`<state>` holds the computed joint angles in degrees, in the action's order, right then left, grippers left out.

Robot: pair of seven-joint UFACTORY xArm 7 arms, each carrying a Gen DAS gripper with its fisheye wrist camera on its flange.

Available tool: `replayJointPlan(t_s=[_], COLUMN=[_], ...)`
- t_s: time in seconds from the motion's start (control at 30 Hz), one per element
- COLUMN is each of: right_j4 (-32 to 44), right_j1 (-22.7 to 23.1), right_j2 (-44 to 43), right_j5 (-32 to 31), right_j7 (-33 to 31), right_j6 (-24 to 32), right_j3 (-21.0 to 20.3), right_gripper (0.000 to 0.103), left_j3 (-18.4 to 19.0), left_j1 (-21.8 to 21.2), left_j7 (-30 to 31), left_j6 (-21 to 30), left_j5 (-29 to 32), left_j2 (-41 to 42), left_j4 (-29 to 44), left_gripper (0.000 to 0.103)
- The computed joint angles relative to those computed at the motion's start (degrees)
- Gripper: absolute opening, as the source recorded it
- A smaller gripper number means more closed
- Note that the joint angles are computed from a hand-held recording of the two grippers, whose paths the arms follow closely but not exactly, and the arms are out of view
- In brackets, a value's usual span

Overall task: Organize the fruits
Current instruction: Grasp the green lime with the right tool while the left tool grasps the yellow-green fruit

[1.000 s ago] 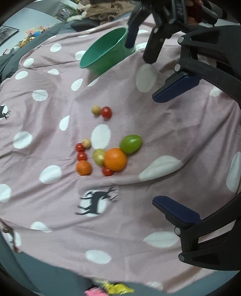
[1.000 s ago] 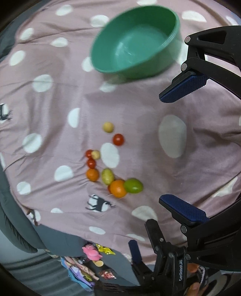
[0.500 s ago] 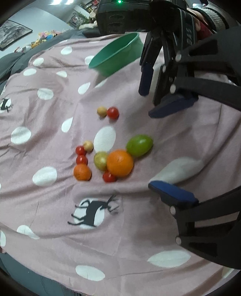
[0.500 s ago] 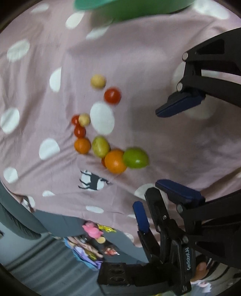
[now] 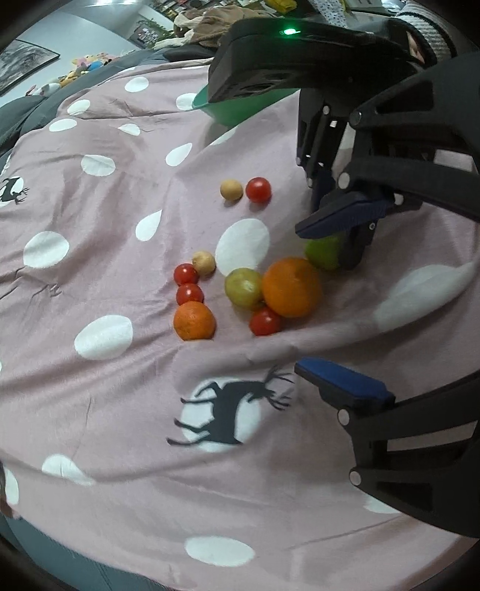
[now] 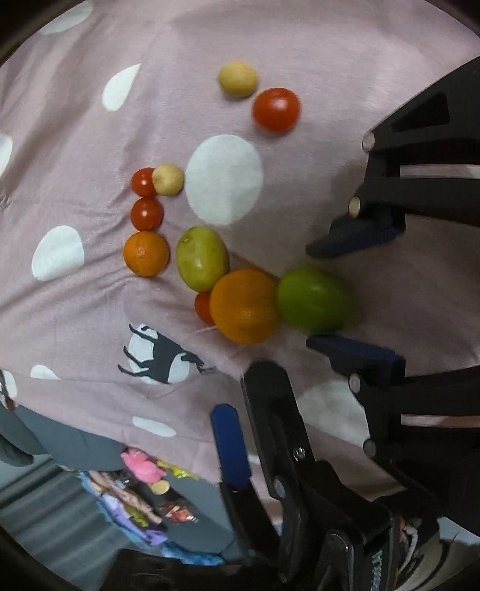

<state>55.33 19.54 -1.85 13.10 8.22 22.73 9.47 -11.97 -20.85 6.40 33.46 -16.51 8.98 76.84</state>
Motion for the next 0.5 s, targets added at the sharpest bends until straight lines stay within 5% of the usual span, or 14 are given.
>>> replayJointPlan(t_s=[0.17, 0.27, 0.33, 0.5], right_j4=[-0.9, -2.5, -3.6, -6.0], right_j1=[-1.5, -2.8, -4.3, -4.7], right_j2=[-1.3, -2.7, -3.9, -6.0], right_j5=[-7.0, -3.4, -6.7, -1.7], right_j7=[4.7, 4.4, 7.3, 3.3], right_j6=[0.9, 0.4, 0.1, -1.2], right_j3=[-0.7, -2.2, -2.4, -4.2], right_gripper=[0.035, 0.035, 0.035, 0.035], left_j3=[-0.4, -0.5, -0.3, 2.6], left_j1=[-0.2, -1.2, -2.1, -6.3], left_j7=[1.2, 1.4, 1.2, -2.8], left_j6=[3.1, 5.6, 7.7, 13.8], left_j5=[0.7, 2.7, 4.7, 13.8], left_j2=[5.7, 10.1, 13.3, 20.2], left_j4=[7.5, 13.4, 17.7, 27.0], left_gripper=[0.066, 0.066, 0.065, 0.050])
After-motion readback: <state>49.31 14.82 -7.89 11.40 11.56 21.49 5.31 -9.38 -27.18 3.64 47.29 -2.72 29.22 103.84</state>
